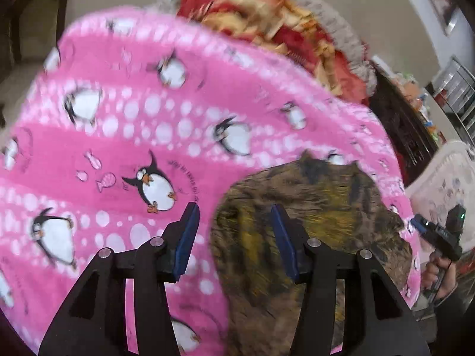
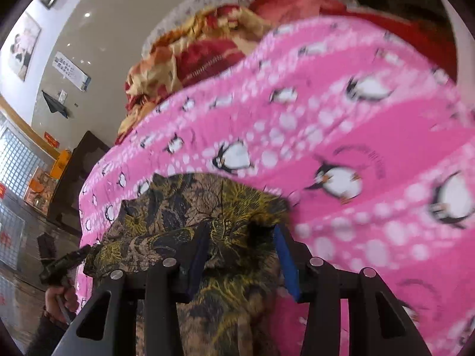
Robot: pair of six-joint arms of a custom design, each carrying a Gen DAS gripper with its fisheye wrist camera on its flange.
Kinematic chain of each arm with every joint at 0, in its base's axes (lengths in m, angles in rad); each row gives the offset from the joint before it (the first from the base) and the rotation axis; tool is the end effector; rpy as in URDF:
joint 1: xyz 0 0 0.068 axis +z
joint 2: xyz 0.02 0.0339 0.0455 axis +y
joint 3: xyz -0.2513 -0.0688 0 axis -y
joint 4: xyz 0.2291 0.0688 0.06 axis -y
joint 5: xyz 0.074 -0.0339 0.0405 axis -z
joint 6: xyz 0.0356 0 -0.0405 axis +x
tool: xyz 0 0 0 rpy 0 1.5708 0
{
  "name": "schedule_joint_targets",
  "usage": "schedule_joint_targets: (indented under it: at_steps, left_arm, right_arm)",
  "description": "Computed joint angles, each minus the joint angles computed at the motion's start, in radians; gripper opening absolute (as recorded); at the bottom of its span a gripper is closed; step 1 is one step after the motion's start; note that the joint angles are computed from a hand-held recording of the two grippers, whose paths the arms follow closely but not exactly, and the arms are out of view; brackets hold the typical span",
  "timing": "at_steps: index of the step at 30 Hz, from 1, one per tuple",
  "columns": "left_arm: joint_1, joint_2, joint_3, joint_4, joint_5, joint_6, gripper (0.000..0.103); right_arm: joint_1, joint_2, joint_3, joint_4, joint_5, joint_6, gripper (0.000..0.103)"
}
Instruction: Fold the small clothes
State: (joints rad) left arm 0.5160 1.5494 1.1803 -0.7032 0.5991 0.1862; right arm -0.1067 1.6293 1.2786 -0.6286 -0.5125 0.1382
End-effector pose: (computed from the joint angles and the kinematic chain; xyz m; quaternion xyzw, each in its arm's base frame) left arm 0.2703 0.1303 0.2472 -0.0802 0.9253 -0.1875 0.3197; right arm 0.3290 -0.0177 0.2548 0.0397 0.9274 0.2469 0.2781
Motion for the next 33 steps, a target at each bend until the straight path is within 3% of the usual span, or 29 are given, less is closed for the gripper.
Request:
schedule_joint_targets:
  at_steps: [3,5,9,11,13,17,19,21,23,26,31,33]
  left_arm:
    - [-0.077,-0.233,-0.164,-0.001,0.013,0.049,0.049]
    - [-0.201,-0.328,-0.257,0.007,-0.059,0.040,0.049]
    - [-0.450,-0.263,-0.343,0.079,-0.347,-0.080,0.049]
    - [-0.475,-0.206,-0.341,0.115,-0.389,-0.128,0.049]
    - [-0.457,-0.144,-0.262,0.096,-0.382,-0.166,0.049]
    - [-0.406,0.037,-0.063,0.064,-0.351,-0.198,0.049]
    - [-0.390,0.128,0.055,0.074,-0.396,-0.211,0.049]
    - [-0.355,0.184,0.158,0.073,-0.446,-0.262,0.049]
    - [-0.312,0.201,0.206,0.067,-0.419,-0.318,0.049]
    - [-0.310,0.163,0.173,0.125,-0.421,-0.370,0.049]
    - [-0.399,0.133,0.059,0.251,-0.426,-0.403,0.049]
    - [-0.439,0.162,0.034,0.301,-0.461,-0.378,0.049]
  right_arm:
    - [0.016,-0.132,-0.060,0.028,0.043,-0.029,0.043]
    - [0.079,-0.170,-0.066,-0.005,0.055,-0.076,0.043]
    - [0.296,-0.096,-0.014,-0.118,0.224,-0.184,0.043]
    - [0.374,0.010,0.040,-0.174,0.340,-0.188,0.043]
    - [0.414,0.117,0.095,-0.206,0.433,-0.180,0.044]
    - [0.412,0.281,0.313,-0.288,0.424,-0.149,0.048]
    - [0.388,0.385,0.464,-0.326,0.393,-0.128,0.048]
    - [0.371,0.401,0.520,-0.265,0.382,-0.114,0.048]
    - [0.354,0.366,0.510,-0.177,0.385,-0.065,0.048]
    - [0.339,0.324,0.499,-0.110,0.369,-0.035,0.048]
    - [0.408,0.203,0.308,0.073,0.480,0.033,0.048]
    - [0.456,0.203,0.280,0.078,0.531,0.092,0.048]
